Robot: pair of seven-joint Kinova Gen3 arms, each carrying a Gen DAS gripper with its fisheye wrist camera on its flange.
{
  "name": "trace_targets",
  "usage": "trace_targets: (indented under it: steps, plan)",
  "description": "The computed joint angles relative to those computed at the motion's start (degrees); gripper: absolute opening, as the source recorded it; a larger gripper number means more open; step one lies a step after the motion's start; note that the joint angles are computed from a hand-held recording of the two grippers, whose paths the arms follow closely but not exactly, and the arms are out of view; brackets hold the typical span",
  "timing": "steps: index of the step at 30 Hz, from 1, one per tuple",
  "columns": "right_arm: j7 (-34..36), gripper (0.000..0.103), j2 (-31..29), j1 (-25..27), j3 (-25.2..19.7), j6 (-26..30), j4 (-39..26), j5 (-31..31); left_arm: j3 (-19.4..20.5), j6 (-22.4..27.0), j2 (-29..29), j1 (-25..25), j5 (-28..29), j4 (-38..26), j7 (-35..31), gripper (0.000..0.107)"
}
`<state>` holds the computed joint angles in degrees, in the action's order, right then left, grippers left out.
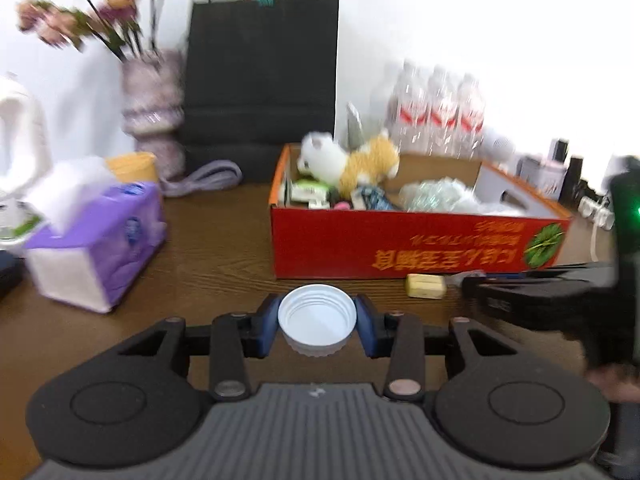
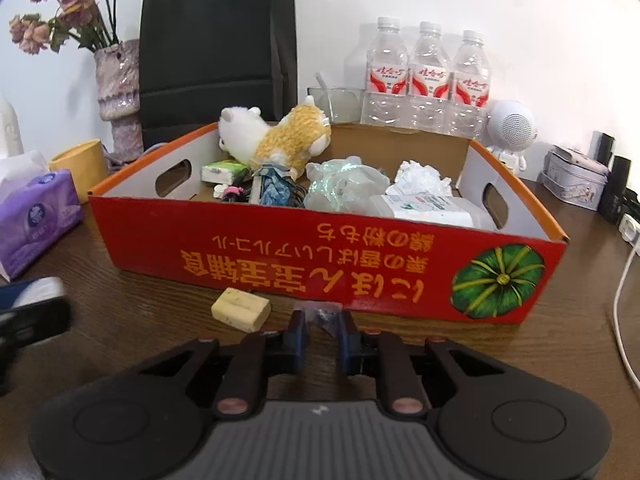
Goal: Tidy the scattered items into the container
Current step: 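Carry the bottle cap and wrapper toward the box with both tools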
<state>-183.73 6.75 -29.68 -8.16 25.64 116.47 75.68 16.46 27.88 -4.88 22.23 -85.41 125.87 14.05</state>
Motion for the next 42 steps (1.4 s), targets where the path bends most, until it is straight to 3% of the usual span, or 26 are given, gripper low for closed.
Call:
trace_targets:
  steps: [2,5,9,13,16,20,23,25,27,29,34,39,42]
  plan:
    - [-4.11,0.015,-2.07,-0.46,-1.79,1.77,2.15,3.83,2.06,3.33,-2.57,1.53,0.73,1.95,2.14,0.041]
    - [-11.1,0.015,-8.18,2.12,-9.56,5.78,7.39,9.13,5.45,6.59,-6.37,2.91,-2.61,5.29,7.28,0.041]
    - [-20.08,0.016,-18.8,4.76,-20.18,10.38,14.34,8.89,15.2,6.22,-12.1,-2.86,-1.83,7.22,8.27,0.041]
    - [-23.46,0.016,-29.41,3.1,-30.79,18.65,20.1,2.19,24.55,6.56,-20.4,-7.7,7.33,8.57,3.66,0.041]
    - [-28.89,0.016,-36.34,-0.21,-38.76,23.61,23.68,-4.76,32.52,12.87,-24.93,-6.56,14.32,9.81,4.87,0.041]
    - [-31.08,0.016,-39.25,-5.3,-49.37,31.28,24.61,-13.69,43.14,18.71,-33.46,-6.59,22.39,10.64,3.84,0.041]
    - [-30.15,0.016,-42.87,-0.83,-57.12,32.14,24.45,-17.12,48.72,25.68,-33.85,-5.55,21.11,10.68,8.65,0.041]
    - [-31.9,0.017,-42.83,-0.95,-58.82,33.63,24.47,-16.96,50.86,29.84,-31.71,-4.59,19.12,10.43,11.19,0.041]
    - [-31.25,0.017,-43.44,0.22,-58.63,32.53,24.49,-16.55,51.12,30.7,-30.24,-3.96,17.21,10.72,12.88,0.041]
    - [-31.52,0.017,-44.09,1.73,-58.19,30.51,24.84,-15.68,49.57,28.38,-30.4,-4.12,16.95,11.0,12.33,0.041]
    - [-34.94,0.017,-39.75,0.96,-60.13,33.46,25.29,-14.17,46.76,23.24,-31.07,-5.7,18.57,12.3,11.35,0.041]
    - [-32.63,0.017,-41.51,6.49,-58.55,26.3,25.91,-14.33,43.02,18.32,-31.42,-7.47,19.67,13.9,9.07,0.041]
    - [-32.35,0.017,-41.06,8.4,-56.91,25.22,26.51,-11.55,40.56,14.14,-31.35,-11.01,17.46,14.39,8.8,0.041]
